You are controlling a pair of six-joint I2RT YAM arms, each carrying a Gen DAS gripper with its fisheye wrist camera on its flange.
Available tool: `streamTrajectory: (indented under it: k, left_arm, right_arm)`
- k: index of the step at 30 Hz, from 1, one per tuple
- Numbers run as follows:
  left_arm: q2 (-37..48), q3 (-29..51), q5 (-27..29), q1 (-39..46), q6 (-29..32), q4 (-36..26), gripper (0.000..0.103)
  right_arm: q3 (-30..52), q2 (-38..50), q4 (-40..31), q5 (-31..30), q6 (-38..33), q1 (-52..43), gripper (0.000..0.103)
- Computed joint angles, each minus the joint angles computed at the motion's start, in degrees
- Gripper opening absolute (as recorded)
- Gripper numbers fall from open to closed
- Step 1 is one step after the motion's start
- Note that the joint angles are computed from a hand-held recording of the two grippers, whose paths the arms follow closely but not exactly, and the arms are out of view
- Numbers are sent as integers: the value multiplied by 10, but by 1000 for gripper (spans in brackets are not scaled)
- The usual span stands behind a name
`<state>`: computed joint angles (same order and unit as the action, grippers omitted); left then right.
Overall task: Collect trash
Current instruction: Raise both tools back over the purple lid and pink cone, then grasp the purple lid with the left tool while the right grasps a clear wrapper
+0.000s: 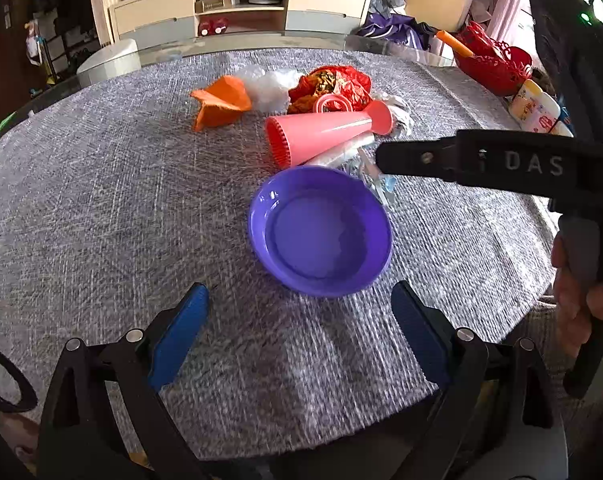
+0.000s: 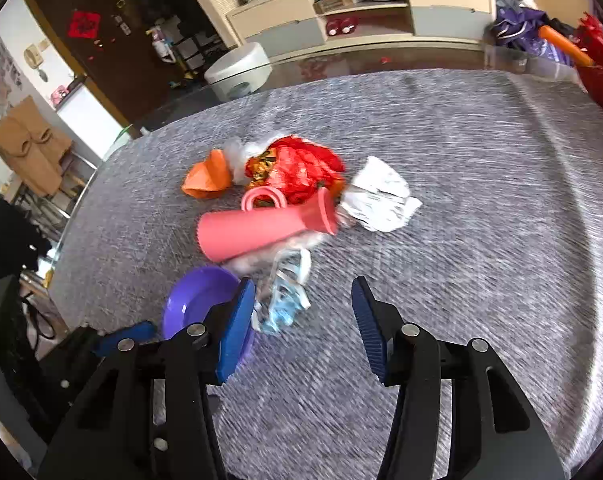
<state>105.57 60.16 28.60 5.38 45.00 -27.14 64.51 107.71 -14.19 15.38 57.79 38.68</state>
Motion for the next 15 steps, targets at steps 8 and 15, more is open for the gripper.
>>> streamTrajectory:
  k: [8,15]
  left_arm:
    - [15,13,-6,-30,-32,28,87]
    - [19,16,-11,-54,-59,44,87]
  right_arm:
    - [4,18,11,-19,-3,-9,28]
    - [-18,-3,19,-7,-12,-11,11]
